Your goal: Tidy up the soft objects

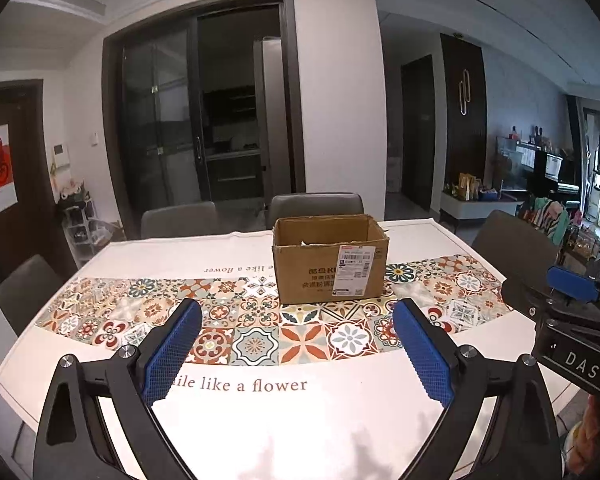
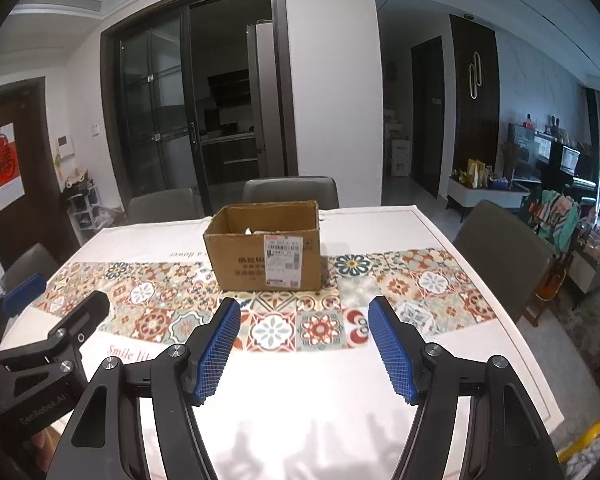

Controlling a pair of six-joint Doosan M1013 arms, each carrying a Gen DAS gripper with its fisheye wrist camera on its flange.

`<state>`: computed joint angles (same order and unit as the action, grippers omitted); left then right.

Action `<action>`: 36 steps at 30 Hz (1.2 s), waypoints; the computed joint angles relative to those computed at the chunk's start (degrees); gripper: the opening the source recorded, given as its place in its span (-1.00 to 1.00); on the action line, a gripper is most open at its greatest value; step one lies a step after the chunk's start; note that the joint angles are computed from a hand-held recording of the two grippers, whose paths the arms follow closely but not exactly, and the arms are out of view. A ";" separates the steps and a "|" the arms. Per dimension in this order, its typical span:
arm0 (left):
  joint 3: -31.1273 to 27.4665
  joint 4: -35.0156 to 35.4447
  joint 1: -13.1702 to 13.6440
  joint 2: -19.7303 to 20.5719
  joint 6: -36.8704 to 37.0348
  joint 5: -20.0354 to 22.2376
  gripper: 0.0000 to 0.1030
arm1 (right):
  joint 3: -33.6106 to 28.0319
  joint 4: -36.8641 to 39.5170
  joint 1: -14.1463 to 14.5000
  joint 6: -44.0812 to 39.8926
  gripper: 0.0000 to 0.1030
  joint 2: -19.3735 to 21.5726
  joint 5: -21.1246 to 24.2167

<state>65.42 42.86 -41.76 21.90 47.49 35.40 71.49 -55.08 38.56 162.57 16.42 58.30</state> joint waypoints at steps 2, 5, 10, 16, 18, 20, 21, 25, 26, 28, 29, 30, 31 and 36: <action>1.51 1.53 -0.49 -0.99 -1.53 -0.25 0.93 | 1.03 -0.45 0.54 0.79 0.32 -0.78 0.42; 2.99 3.37 -1.19 -2.00 -3.31 -0.11 0.95 | 2.38 -1.23 1.23 1.86 0.32 -1.76 0.80; 4.41 5.39 -1.93 -3.08 -5.62 0.55 0.98 | 4.10 -2.42 2.17 3.40 0.32 -2.98 1.29; 5.14 6.90 -2.61 -3.67 -7.47 1.28 0.98 | 5.19 -3.51 2.86 4.17 0.40 -3.74 1.45; 5.44 7.46 -2.73 -3.84 -7.93 1.26 0.98 | 5.54 -3.58 2.94 4.31 0.40 -4.02 1.34; 5.56 7.76 -2.78 -3.90 -8.10 1.23 0.98 | 5.68 -3.52 2.98 4.57 0.40 -4.14 1.27; 5.59 7.70 -2.78 -3.91 -8.13 1.15 0.98 | 5.75 -3.52 3.03 4.62 0.40 -4.19 1.30; 5.63 6.83 -2.78 -4.08 -7.87 0.86 0.98 | 6.06 -3.71 3.15 4.85 0.40 -4.37 1.36; 5.71 7.12 -2.81 -4.13 -8.10 0.84 0.98 | 6.06 -3.72 3.16 4.89 0.40 -4.36 1.36; 5.81 7.70 -2.86 -4.18 -8.57 0.83 0.98 | 6.00 -3.64 3.29 4.60 0.40 -4.39 1.51; 5.92 7.67 -2.84 -4.24 -8.61 0.71 0.98 | 6.19 -3.87 3.40 4.77 0.40 -4.49 1.58; 5.93 7.57 -2.79 -4.26 -8.56 0.63 0.98 | 6.21 -3.94 3.45 4.77 0.40 -4.53 1.61; 5.93 7.73 -2.80 -4.26 -8.71 0.65 0.98 | 6.27 -3.85 3.44 4.62 0.40 -4.61 1.55; 5.92 8.44 -2.86 -4.26 -9.32 1.04 0.98 | 6.08 -3.83 3.46 4.56 0.40 -4.56 1.55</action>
